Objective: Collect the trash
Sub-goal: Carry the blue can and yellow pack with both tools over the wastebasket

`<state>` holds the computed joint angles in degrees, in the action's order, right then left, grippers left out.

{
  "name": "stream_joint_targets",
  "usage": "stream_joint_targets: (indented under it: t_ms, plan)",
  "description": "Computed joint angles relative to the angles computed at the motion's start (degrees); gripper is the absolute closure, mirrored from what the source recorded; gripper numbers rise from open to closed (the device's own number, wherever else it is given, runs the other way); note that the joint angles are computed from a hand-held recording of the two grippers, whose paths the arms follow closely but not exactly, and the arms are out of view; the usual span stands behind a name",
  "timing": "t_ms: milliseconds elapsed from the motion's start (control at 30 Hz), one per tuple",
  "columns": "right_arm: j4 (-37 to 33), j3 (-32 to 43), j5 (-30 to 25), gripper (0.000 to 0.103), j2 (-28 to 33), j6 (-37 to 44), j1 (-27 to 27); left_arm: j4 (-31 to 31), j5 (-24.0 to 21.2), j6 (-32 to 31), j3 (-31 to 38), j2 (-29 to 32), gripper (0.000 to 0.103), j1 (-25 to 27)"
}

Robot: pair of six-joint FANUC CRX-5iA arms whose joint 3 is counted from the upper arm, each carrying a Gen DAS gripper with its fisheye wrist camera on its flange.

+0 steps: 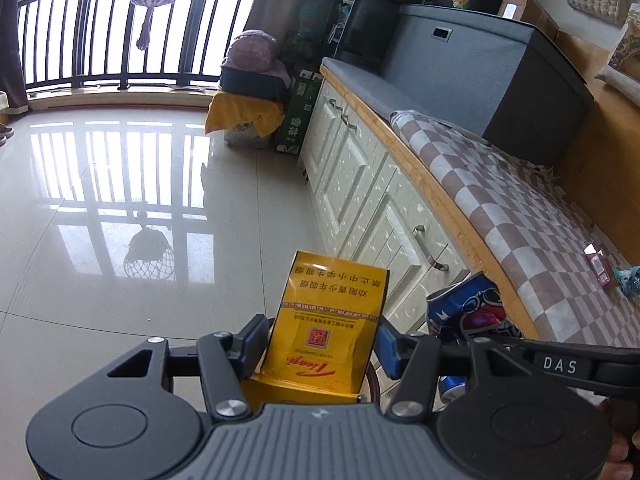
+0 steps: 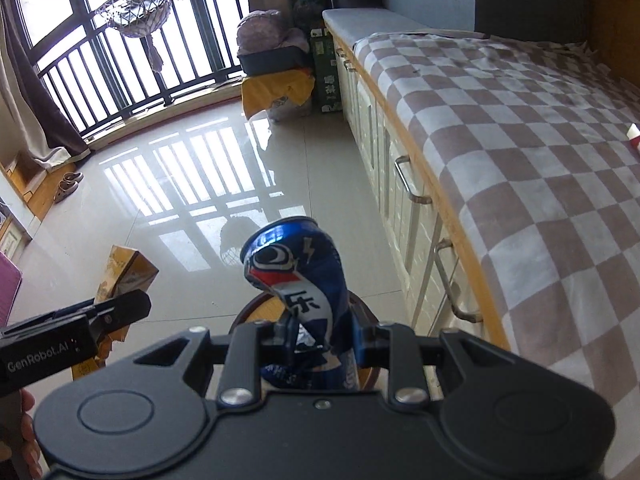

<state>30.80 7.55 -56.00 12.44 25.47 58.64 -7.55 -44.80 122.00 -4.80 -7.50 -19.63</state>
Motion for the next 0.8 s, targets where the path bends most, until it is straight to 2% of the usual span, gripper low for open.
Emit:
stream_joint_targets:
  t_ms: [233, 400, 633, 800]
  plan:
    - [-0.2, -0.3, 0.4, 0.076, 1.5, -0.1, -1.6, 2.1, 3.7, -0.6, 0.4, 4.4, 0.046, 0.0]
    - [-0.4, 0.0, 0.7, 0.076, 3.1, -0.3, -2.6, 2.8, 7.7, 1.9, 0.8, 7.5, 0.046, 0.6]
    - [-1.5, 1.8, 1.1, 0.076, 6.4, 1.7, -4.1, 8.0, 12.6, 2.6, -4.7, 9.0, 0.046, 4.2]
    - [-2.9, 5.6, 1.1, 0.076, 10.8, 4.5, -5.1, 13.5, 16.0, -1.3, -9.7, 10.1, 0.046, 6.9]
